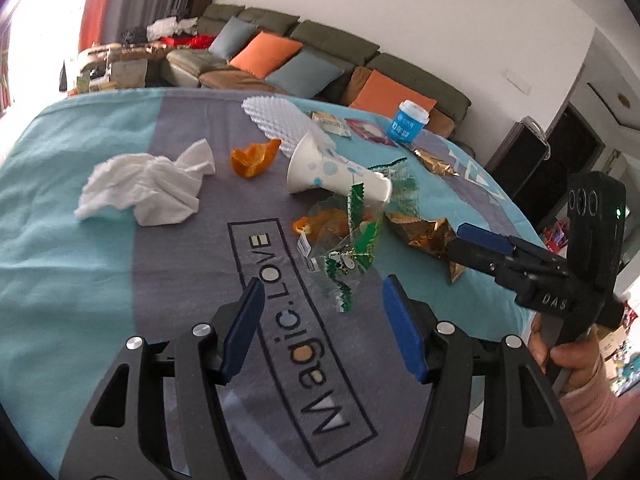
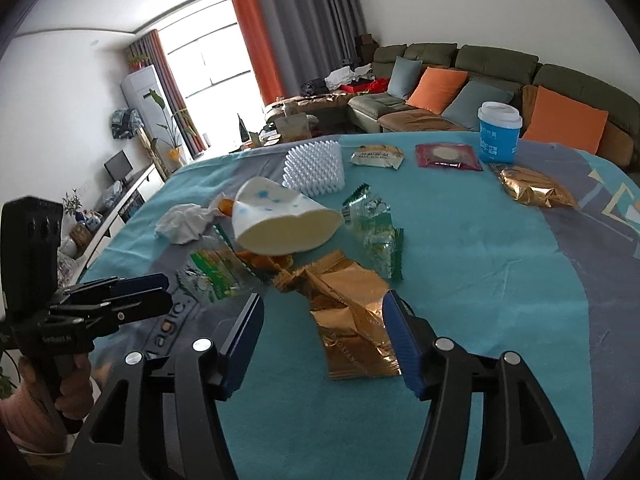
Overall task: Collect trash
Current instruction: 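Grasp the gold snack bag with the right tool while the left tool grasps the clear green-printed wrapper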
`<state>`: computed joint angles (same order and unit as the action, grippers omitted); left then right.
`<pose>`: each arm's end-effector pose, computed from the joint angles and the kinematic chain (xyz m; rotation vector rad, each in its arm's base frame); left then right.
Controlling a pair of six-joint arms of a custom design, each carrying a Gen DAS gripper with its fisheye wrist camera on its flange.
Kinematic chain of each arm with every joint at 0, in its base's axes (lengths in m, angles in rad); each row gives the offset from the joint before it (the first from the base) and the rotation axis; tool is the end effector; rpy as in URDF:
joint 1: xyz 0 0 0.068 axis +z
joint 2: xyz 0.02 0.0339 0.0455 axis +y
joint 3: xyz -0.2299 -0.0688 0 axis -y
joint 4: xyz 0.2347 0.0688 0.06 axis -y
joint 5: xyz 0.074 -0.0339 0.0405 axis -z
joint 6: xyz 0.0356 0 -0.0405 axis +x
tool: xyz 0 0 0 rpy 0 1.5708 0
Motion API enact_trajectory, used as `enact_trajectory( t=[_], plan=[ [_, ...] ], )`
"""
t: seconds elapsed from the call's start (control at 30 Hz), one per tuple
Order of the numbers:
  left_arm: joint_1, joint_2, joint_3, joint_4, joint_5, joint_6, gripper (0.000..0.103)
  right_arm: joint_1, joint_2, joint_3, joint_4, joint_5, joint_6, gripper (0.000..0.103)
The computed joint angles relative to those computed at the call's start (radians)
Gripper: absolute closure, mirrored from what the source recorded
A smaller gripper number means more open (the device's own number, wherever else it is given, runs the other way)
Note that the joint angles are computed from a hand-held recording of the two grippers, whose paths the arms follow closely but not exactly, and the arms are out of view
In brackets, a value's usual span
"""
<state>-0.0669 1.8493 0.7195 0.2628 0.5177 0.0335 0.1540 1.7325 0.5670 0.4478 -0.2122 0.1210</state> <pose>0.3037 -0.0380 0.0679 0.3497 2.3599 -0.6432 0.2821 0.0514 0.0768 -0.1490 2.2941 0.3853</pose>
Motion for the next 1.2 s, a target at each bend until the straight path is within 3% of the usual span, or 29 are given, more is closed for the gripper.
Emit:
enact_trajectory(
  t=[0.1, 0.2, 0.27, 0.33, 0.4, 0.57, 0.97, 1.2],
  plan=[
    [-0.014, 0.038, 0.045, -0.027, -0.007, -0.011, 0.044, -0.011, 0.005, -0.001, 0.000, -0.006, 0.001, 0.046],
    [-0.024, 0.072, 0.088, -0.055, 0.003, -0.015, 0.048, -0.024, 0.006, -0.003, -0.007, -0.019, -0.002, 0.057],
    [-0.033, 0.094, 0.117, -0.069, 0.007, -0.020, 0.053, -0.035, 0.013, 0.000, -0.009, -0.036, -0.003, 0.063],
    [-0.036, 0.115, 0.141, -0.085, 0.018, -0.025, 0.065, -0.049, 0.018, 0.001, -0.011, -0.065, -0.005, 0.075],
    [-0.038, 0.133, 0.158, -0.096, 0.031, -0.029, 0.073, -0.062, 0.020, 0.000, -0.010, -0.097, -0.006, 0.076],
    [-0.031, 0.132, 0.140, -0.070, 0.053, -0.035, 0.077, -0.075, 0.001, -0.010, -0.012, -0.124, -0.003, 0.080],
    [0.056, -0.038, -0.049, -0.011, 0.071, 0.025, 0.078, -0.072, -0.135, -0.054, -0.050, -0.225, 0.017, 0.083],
    [0.193, -0.170, -0.144, -0.044, 0.133, 0.062, 0.078, -0.021, -0.216, -0.066, -0.070, -0.239, 0.029, 0.083]
  ],
)
